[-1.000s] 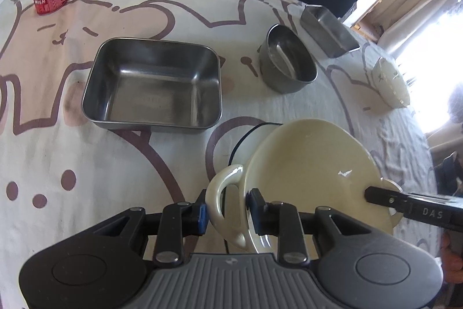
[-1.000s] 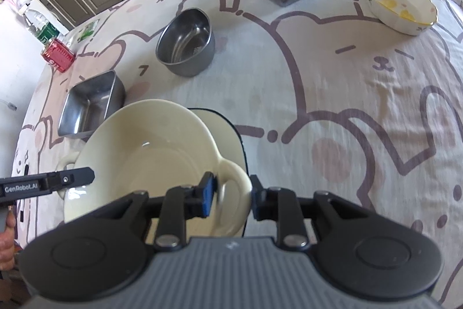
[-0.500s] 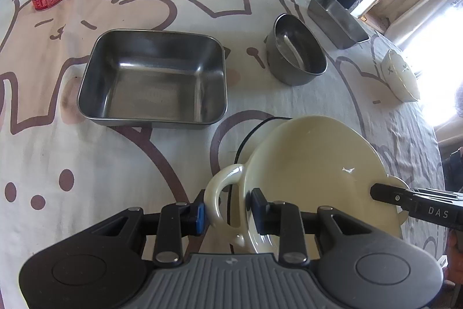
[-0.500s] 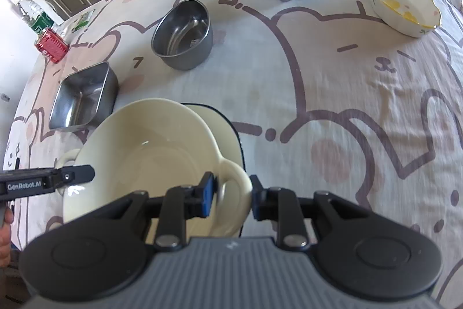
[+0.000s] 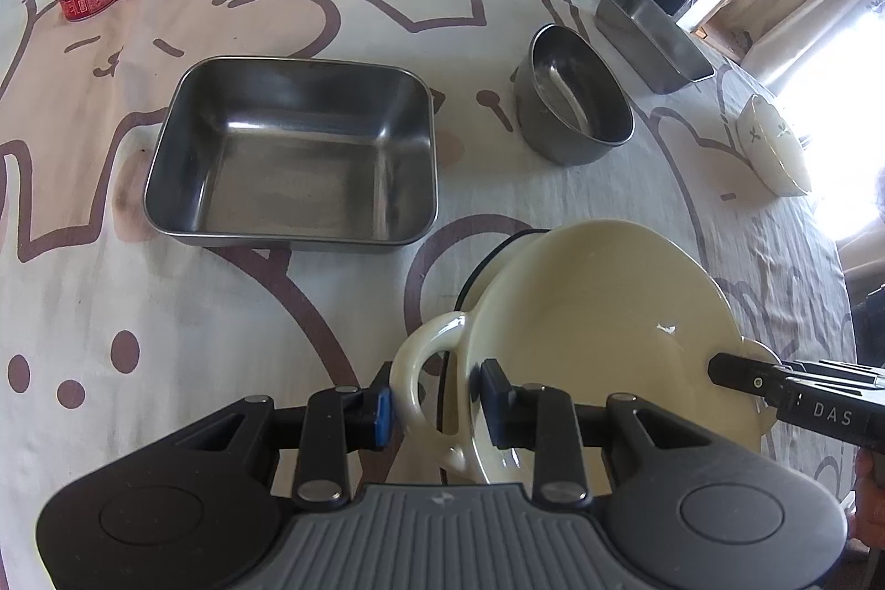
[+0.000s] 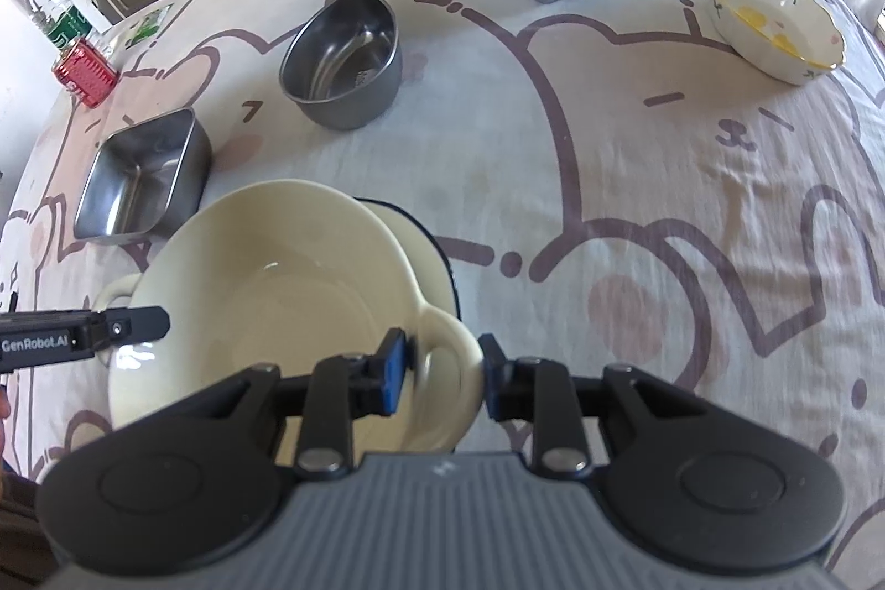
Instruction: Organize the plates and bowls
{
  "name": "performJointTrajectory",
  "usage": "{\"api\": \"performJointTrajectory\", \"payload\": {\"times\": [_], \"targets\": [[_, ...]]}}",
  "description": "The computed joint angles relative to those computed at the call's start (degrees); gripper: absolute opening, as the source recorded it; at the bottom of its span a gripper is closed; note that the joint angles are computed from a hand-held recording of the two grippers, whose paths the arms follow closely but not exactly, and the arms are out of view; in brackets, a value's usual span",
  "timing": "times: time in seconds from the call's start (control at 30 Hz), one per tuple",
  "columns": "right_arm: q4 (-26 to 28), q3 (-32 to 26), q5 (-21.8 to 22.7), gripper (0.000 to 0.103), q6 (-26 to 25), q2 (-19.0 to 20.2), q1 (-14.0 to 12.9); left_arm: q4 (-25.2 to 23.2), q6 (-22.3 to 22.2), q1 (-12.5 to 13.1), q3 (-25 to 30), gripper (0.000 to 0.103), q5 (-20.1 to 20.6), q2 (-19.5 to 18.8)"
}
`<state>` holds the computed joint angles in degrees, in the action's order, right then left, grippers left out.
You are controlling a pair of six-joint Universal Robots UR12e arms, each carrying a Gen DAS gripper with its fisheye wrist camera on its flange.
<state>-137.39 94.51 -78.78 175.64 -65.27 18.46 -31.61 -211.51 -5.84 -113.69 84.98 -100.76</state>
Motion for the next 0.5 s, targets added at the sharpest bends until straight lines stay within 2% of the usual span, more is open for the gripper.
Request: {"api": "performJointTrajectory", "payload": {"times": [0.3, 0.5], "targets": [[0.6, -0.25, -0.22, 0.033, -0.19, 0.12, 0.1, -0.57, 1.38, -0.29, 0.41, 0.033, 0.81, -0.22], [0.51, -0.09, -2.87, 0.033, -3.49, 0.1, 0.98, -1.5, 2.92, -0.66, 0.85, 0.034, 1.91, -0.43]]}}
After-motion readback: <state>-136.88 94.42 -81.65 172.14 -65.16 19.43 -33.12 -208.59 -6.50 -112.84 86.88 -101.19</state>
